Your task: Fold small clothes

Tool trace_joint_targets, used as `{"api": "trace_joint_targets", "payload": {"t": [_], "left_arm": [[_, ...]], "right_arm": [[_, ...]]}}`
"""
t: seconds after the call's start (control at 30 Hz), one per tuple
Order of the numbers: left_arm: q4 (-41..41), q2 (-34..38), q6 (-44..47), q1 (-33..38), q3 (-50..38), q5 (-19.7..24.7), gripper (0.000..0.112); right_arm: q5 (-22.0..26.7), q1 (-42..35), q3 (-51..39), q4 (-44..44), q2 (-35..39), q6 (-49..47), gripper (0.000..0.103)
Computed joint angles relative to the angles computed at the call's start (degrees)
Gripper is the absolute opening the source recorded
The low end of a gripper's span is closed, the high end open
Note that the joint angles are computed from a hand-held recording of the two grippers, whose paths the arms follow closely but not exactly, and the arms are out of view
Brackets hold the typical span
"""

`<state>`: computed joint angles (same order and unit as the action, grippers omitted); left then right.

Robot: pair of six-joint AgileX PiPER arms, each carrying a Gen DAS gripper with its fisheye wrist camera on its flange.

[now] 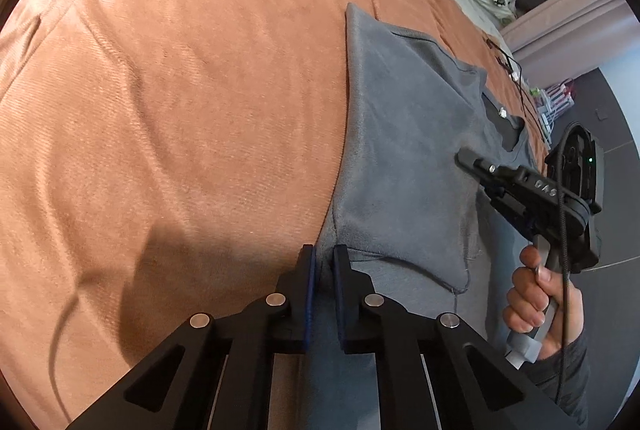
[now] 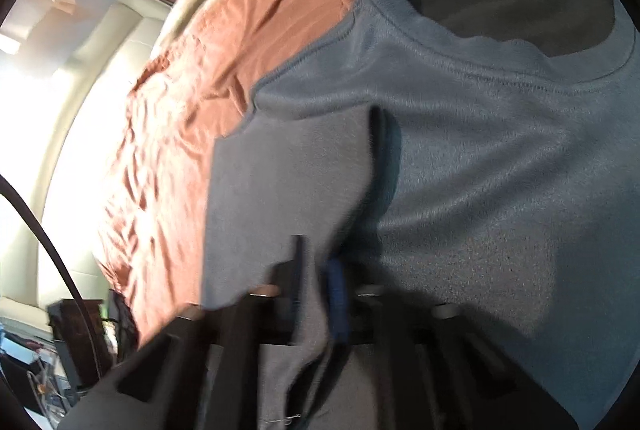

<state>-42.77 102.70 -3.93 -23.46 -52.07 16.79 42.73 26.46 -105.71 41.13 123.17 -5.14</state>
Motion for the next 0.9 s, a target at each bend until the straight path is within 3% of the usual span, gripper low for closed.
{"api": "trace_joint_targets", "payload": {"t": [0.1,0.4,0.53,0.6,0.67,0.9], "left_arm": [[0.5,-0.9,-0.2,0.3,0.6,0.1,0.008],[4.2,-1.1,-3.7,0.2,-0.1,1.3,0.009],[14.5,-1.0,-13.8,-0.9,-2.3,3.4,0.01],[17.9,-1.9,-17.4,-1.1,-2.2,3.7,0.01],[18.7,-3.1,-18.6,-0.9,-1.6,3.3,0.01],[27.8,-4.6,-26.1,-3.7,-4.1,2.7,0.01]], "right_arm": [[0.0,1.7,0.3,-5.3,-1.3,3.3,0.0],[-2.2,1.9,5.9,-6.9,-5.8,4.6,0.001],[0.4,1.6,4.6,-6.7,-5.6,5.9,0.004],[0.8,1.5,5.1,-8.6,-6.7,6.2,0.017],[-0.1,1.7,6.2,-9.7,-7.9,6.3,0.053],[-4.7,1.0,14.7,-6.0,-14.0,0.6,0.056]]}}
